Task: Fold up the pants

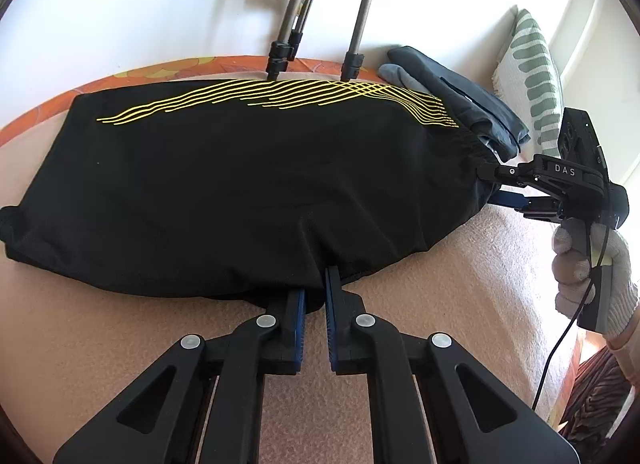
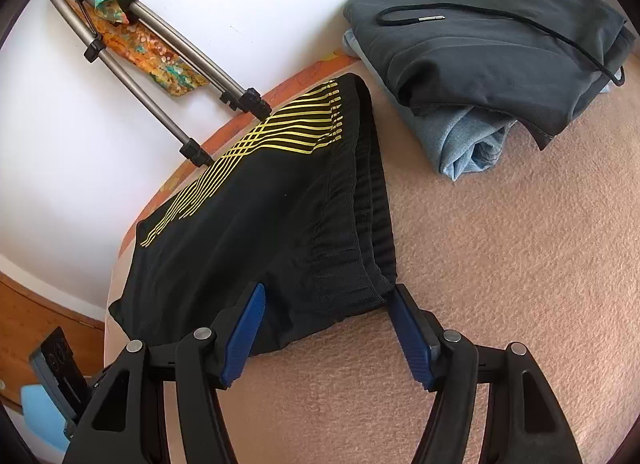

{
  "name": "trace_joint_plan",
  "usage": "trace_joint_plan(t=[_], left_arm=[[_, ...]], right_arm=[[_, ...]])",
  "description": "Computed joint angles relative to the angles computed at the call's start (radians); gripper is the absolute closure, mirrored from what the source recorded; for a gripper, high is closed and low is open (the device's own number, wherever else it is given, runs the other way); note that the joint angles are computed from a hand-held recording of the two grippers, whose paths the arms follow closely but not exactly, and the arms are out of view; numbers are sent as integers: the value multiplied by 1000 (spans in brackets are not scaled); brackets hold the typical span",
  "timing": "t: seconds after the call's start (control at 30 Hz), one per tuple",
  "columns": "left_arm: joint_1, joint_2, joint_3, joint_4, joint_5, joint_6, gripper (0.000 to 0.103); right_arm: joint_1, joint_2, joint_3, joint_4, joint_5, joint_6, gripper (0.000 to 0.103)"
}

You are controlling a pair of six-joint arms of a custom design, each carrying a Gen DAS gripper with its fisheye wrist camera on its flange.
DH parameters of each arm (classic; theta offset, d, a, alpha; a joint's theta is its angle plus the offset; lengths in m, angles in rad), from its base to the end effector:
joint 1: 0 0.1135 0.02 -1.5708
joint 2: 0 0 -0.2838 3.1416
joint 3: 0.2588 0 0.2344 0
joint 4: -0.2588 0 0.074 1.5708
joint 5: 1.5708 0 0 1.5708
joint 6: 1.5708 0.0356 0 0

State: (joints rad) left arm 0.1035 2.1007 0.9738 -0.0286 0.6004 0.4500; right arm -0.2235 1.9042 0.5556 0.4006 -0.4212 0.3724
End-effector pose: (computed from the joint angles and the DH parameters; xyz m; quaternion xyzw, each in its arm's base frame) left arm 0.3568 0.0168 0.0849 0.2212 0.9103 -0.2245 0.2685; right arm 0.2796 -0.0486 0.0874 0.2120 0.9087 0.2207 0.2840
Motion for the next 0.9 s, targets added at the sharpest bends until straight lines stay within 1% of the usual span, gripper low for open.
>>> trace_joint_plan(t=[0.03,0.07,0.1,0.17,0.2,0.23,0.27,0.33,0.43,0.47,0.5,0.53,0.57,0.6,0.63,0.7,0.8,0.87,0.9], left_arm=[[11,5,15,-27,22,0,98],[24,5,25,-50,42,1,98],[34,3,31,-71,54,12,98],[39,-8,26,-95,42,50,98],[39,-6,31,-127,33,79,98],[36,-6,31,-150,15,104,98],[32,-19,14,-142,-15,113,98],[44,-41,-1,-162,-12,137,98],[62,-102,-25,-160,5,137,95],[62,-127,-38,-134,1,131,92],[53,-146,-43,-110,-14,122,92],[40,-155,-35,-97,-32,110,92],[25,-156,-22,-88,-48,92,92],[7,-149,-3,-77,-61,68,92],[-14,-140,16,-62,-82,47,92],[-71,-119,37,-12,-157,21,92],[-149,-69,87,12,-223,-12,92],[-205,-39,106,41,-291,-12,92],[-227,-25,114,54,-313,-14,92]], right_arm=[[3,2,-1,14,5,20,37],[7,7,0,28,16,38,42],[11,12,2,36,26,51,50],[11,13,3,44,41,64,60],[6,13,-2,58,39,64,64],[4,13,-7,68,42,61,65],[3,13,-12,76,46,56,69],[3,10,-27,99,50,49,70],[0,12,-41,119,42,59,71],[0,13,-41,120,39,62,70],[-4,15,-39,118,29,64,66],[-9,16,-37,114,19,66,64],[-13,17,-36,110,14,77,59],[-19,18,-37,113,4,91,58],[-23,20,-44,127,-5,107,57],[-20,22,-57,150,-9,134,50],[-3,28,-80,205,4,164,49],[2,37,-82,231,10,182,49],[-1,44,-82,244,8,196,51]])
